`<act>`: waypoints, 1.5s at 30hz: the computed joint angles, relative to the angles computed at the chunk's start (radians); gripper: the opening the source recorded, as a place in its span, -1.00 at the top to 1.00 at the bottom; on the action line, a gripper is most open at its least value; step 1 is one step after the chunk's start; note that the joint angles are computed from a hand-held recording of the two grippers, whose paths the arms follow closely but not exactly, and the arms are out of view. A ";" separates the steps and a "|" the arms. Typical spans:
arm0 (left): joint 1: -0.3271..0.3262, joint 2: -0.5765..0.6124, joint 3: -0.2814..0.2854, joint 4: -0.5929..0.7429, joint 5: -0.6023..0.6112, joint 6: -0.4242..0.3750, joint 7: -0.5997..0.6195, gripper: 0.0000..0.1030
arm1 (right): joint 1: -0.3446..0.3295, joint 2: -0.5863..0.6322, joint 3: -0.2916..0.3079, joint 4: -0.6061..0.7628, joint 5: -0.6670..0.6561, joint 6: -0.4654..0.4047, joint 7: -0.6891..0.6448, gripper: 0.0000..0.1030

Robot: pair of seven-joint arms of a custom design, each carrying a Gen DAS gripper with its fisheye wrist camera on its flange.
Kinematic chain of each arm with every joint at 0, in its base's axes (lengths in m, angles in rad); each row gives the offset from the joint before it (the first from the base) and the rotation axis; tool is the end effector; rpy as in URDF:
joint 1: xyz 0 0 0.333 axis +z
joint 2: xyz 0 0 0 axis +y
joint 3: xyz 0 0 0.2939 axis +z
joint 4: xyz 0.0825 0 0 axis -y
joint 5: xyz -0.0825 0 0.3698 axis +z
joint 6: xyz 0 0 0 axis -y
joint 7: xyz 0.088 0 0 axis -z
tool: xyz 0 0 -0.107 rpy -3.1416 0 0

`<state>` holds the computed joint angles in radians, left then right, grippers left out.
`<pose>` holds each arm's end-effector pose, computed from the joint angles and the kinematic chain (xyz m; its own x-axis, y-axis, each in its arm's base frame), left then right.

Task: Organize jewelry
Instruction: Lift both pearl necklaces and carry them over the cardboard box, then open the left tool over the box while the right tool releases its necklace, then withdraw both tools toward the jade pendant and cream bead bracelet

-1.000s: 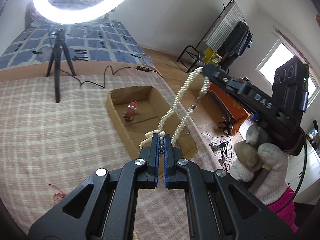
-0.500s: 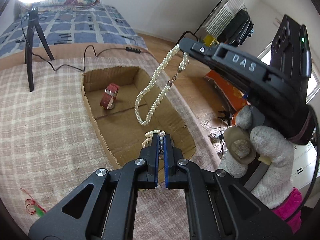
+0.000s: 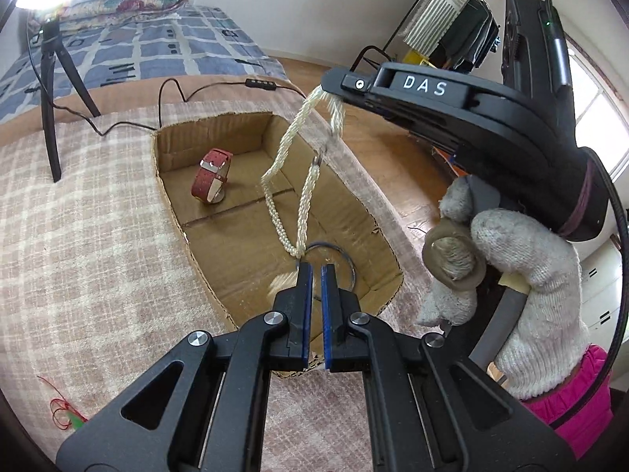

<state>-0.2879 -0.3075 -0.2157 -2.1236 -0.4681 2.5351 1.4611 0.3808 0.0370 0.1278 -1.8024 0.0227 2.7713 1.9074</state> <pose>0.4403 -0.2509 0.6010 -0.2463 -0.8633 0.4406 -0.8369 -0.0398 -0.5458 0.5340 0.2950 0.6121 0.2785 -0.9156 -0.2902 -0.6619 0.0360 -0.7488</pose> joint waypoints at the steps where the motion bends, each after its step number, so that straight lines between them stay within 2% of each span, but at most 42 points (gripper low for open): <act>1: 0.001 0.000 -0.001 0.001 0.003 0.000 0.000 0.95 | 0.000 -0.003 -0.001 -0.003 -0.013 0.002 0.014 0.78; 2: 0.003 0.001 -0.002 0.006 0.011 -0.007 -0.004 0.86 | 0.001 -0.004 -0.002 -0.002 -0.025 0.001 0.026 0.62; 3: 0.004 0.000 -0.002 0.007 0.015 -0.008 -0.004 0.52 | 0.001 -0.008 -0.003 -0.005 -0.037 0.006 0.041 0.47; 4: 0.002 -0.003 -0.001 0.004 0.012 -0.004 0.001 0.14 | 0.000 -0.011 -0.005 -0.009 -0.054 0.011 0.061 0.20; 5: 0.004 -0.008 -0.004 -0.001 0.017 0.004 -0.002 0.01 | 0.001 -0.015 -0.008 -0.010 -0.092 0.011 0.099 -0.21; 6: 0.010 -0.012 -0.012 -0.005 0.036 0.009 -0.018 -0.18 | 0.002 -0.017 -0.013 -0.005 -0.175 -0.005 0.179 -0.46; 7: 0.014 -0.015 -0.016 -0.005 0.049 0.007 -0.030 -0.33 | 0.002 -0.019 -0.015 0.003 -0.249 -0.023 0.246 -0.87; 8: 0.016 -0.015 -0.018 -0.001 0.059 0.002 -0.038 -0.37 | 0.003 -0.023 -0.018 0.007 -0.332 -0.039 0.322 -0.99; 9: 0.014 -0.015 -0.016 0.002 0.063 -0.004 -0.038 -0.40 | 0.002 -0.028 -0.019 0.008 -0.395 -0.044 0.375 -0.99; 14: 0.018 -0.017 -0.022 0.007 0.106 -0.026 -0.054 -0.41 | 0.002 -0.029 -0.011 0.036 -0.453 -0.112 0.403 -0.99; 24: 0.034 -0.079 -0.022 -0.024 0.171 -0.064 -0.058 -0.41 | 0.002 -0.064 -0.002 0.031 -0.509 -0.156 0.450 -0.99; 35: 0.088 -0.249 0.016 -0.115 0.216 -0.125 -0.030 -0.41 | -0.013 -0.194 0.028 -0.078 -0.542 -0.135 0.483 -0.99; 45: 0.175 -0.442 0.096 -0.217 0.183 -0.164 -0.002 -0.41 | 0.014 -0.307 0.065 -0.174 -0.490 -0.083 0.380 -0.99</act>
